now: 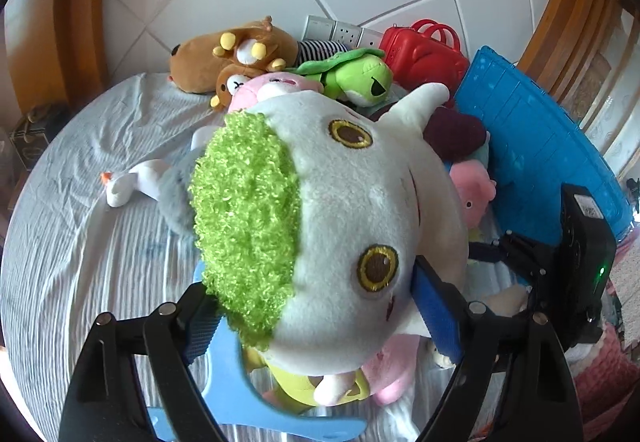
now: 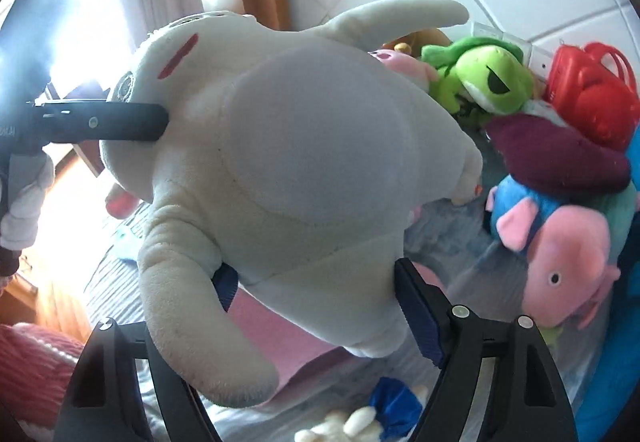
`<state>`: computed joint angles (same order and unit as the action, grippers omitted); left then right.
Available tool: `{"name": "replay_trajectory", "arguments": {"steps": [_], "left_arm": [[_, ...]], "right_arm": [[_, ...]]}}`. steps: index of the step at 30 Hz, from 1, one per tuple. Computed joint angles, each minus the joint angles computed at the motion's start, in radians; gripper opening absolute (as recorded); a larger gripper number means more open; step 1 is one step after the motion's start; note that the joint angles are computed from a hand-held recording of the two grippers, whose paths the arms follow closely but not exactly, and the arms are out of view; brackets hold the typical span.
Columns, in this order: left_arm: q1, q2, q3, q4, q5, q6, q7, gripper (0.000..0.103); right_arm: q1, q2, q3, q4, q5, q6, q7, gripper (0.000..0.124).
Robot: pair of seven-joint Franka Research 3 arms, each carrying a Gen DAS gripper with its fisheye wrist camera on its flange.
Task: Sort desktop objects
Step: 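Lift the white plush off the pile with both tools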
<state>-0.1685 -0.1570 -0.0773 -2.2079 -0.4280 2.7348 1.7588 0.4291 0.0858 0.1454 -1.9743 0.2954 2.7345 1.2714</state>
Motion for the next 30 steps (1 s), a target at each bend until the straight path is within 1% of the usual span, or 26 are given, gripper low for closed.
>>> {"name": "replay_trajectory", "arguments": {"steps": [2, 3, 4, 5, 7, 9, 10, 11, 13, 15, 16, 17, 21, 22, 23, 24, 25, 28, 30], "left_arm": [[0.01, -0.011, -0.012, -0.019, 0.043, 0.011, -0.036, 0.086], [0.017, -0.019, -0.022, -0.031, 0.085, 0.018, -0.068, 0.084], [0.027, -0.026, -0.038, -0.044, 0.147, 0.03, -0.113, 0.079], [0.036, -0.033, -0.051, -0.056, 0.205, 0.042, -0.159, 0.076], [0.035, -0.041, -0.055, -0.069, 0.26, 0.061, -0.222, 0.072], [0.031, -0.043, -0.056, -0.072, 0.304, 0.072, -0.266, 0.071], [0.03, -0.043, -0.058, -0.072, 0.328, 0.077, -0.286, 0.071], [0.03, -0.043, -0.061, -0.071, 0.354, 0.081, -0.306, 0.071], [0.03, -0.034, -0.073, -0.067, 0.416, 0.079, -0.343, 0.07], [0.028, -0.025, -0.076, -0.06, 0.456, 0.065, -0.374, 0.067], [0.021, -0.02, -0.071, -0.055, 0.453, 0.048, -0.374, 0.065], [0.025, -0.011, -0.072, -0.049, 0.471, 0.025, -0.392, 0.065], [0.062, 0.017, -0.094, -0.037, 0.635, 0.006, -0.501, 0.065], [0.067, 0.019, -0.095, -0.034, 0.667, 0.008, -0.521, 0.065], [0.071, 0.014, -0.096, -0.036, 0.696, 0.021, -0.537, 0.065], [0.076, 0.01, -0.097, -0.038, 0.726, 0.034, -0.554, 0.065], [0.081, 0.006, -0.099, -0.036, 0.759, 0.042, -0.57, 0.065], [0.093, 0.015, -0.105, -0.01, 0.846, 0.031, -0.602, 0.065], [0.108, 0.024, -0.116, 0.006, 0.933, 0.026, -0.658, 0.065]], "right_arm": [[0.004, 0.003, -0.002, -0.011, -0.019, 0.033, 0.011, 0.086], [0.006, 0.007, -0.003, -0.015, -0.029, 0.049, 0.017, 0.086], [0.007, 0.016, -0.005, -0.011, -0.039, 0.061, 0.029, 0.086], [0.012, 0.015, -0.009, -0.016, -0.061, 0.075, 0.052, 0.083], [0.009, 0.014, -0.007, -0.02, -0.058, 0.105, 0.049, 0.078], [0.005, 0.01, -0.004, -0.023, -0.052, 0.122, 0.025, 0.068], [0.002, 0.008, -0.002, -0.023, -0.044, 0.127, 0.009, 0.065], [-0.004, 0.008, 0.003, -0.019, -0.02, 0.116, -0.022, 0.06], [-0.013, 0.01, 0.01, -0.011, 0.028, 0.094, -0.076, 0.059], [-0.023, 0.027, 0.01, 0.01, 0.085, 0.071, -0.088, 0.059], [-0.029, 0.036, 0.009, 0.022, 0.112, 0.059, -0.093, 0.06], [-0.034, 0.044, 0.009, 0.033, 0.137, 0.046, -0.096, 0.06], [-0.051, 0.067, 0.011, 0.069, 0.221, 0.006, -0.089, 0.06], [-0.053, 0.071, 0.012, 0.077, 0.239, -0.002, -0.088, 0.06], [-0.053, 0.073, 0.01, 0.081, 0.244, -0.002, -0.079, 0.063], [-0.049, 0.071, 0.004, 0.08, 0.232, 0.006, -0.055, 0.067], [-0.045, 0.07, -0.001, 0.079, 0.22, 0.015, -0.031, 0.067], [-0.033, 0.053, -0.023, 0.054, 0.155, 0.05, 0.082, 0.075], [-0.032, 0.037, -0.034, 0.027, 0.111, 0.073, 0.151, 0.091]]}}
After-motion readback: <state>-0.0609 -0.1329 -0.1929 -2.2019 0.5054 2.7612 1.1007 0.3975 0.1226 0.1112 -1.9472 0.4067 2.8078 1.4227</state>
